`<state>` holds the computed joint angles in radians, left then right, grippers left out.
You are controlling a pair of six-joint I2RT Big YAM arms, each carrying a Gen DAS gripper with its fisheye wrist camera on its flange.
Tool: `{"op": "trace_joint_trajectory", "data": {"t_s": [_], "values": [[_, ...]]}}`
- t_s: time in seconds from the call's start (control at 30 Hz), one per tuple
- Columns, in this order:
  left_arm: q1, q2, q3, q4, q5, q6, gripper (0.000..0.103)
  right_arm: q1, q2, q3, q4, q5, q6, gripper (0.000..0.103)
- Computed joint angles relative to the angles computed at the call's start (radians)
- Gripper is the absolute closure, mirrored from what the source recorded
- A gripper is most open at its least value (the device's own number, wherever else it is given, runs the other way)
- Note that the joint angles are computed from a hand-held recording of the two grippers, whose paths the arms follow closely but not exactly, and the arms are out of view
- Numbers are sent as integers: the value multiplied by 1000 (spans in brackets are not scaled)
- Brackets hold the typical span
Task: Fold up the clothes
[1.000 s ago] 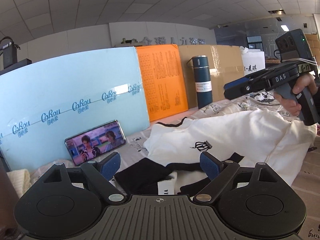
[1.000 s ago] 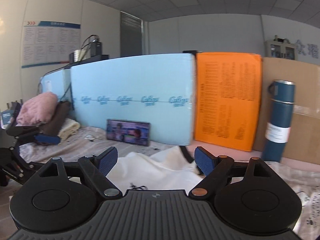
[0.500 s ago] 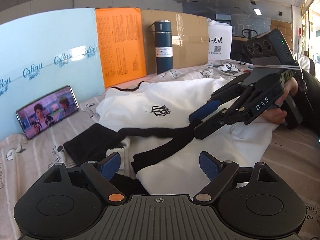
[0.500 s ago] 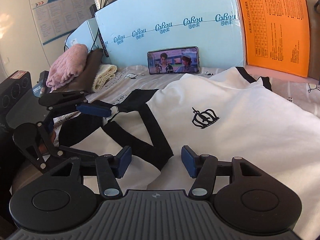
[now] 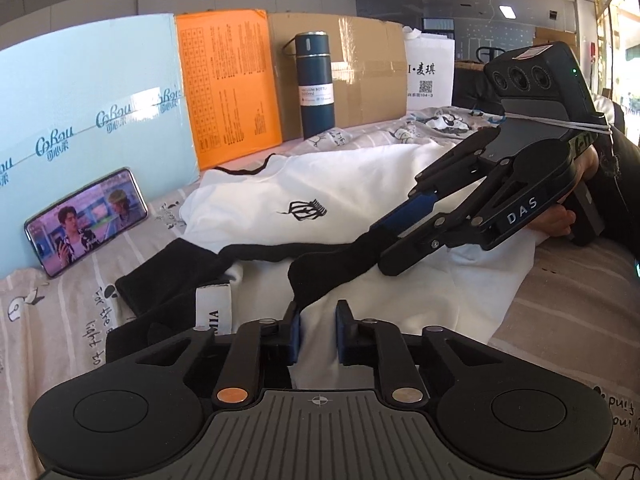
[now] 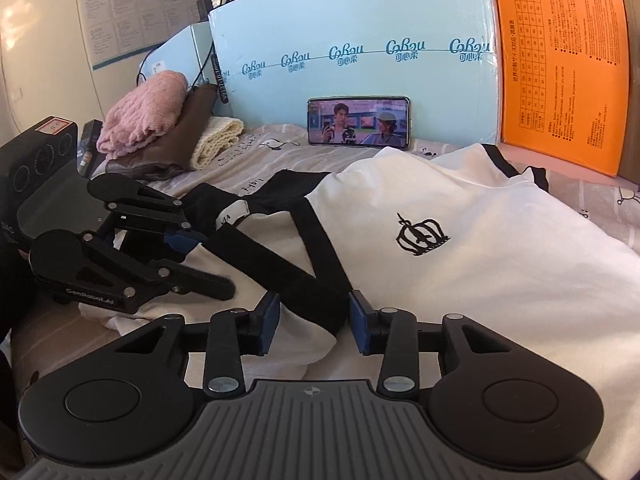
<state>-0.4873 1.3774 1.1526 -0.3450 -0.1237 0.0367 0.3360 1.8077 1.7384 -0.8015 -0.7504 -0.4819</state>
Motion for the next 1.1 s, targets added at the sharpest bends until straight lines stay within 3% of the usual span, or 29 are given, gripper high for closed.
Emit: {"op": "trace_joint_trajectory", "data": {"t_s": [0.07,0.1,0.13,0.3,0.5,0.67,0.8,0.9,1.1], "values": [[-15,-10,-12,28,-21,31,93,4,-4,-9,5,7,-8,71],[-19,-16,-19,40,-25,36,93,4,-2,-8,0,0,-7,82],[-21,-25,-29,57,-26,33,93,1,0,-3,-9,-19,-4,86],[-33,-76,-84,163,-28,29,93,-19,-50,-66,54,-101,43,91],[-37,-169,-175,295,104,22,94,-55,-162,-189,148,-229,107,91],[-25,-216,-230,356,313,-79,94,-81,-259,-291,107,-288,48,91],[-41,-230,-251,357,411,-125,94,-101,-322,-356,46,-318,2,92],[-49,-230,-251,320,483,-146,94,-115,-357,-390,-30,-328,-57,92],[-58,-209,-217,132,561,-109,93,-126,-367,-416,-219,-343,-186,93]]}}
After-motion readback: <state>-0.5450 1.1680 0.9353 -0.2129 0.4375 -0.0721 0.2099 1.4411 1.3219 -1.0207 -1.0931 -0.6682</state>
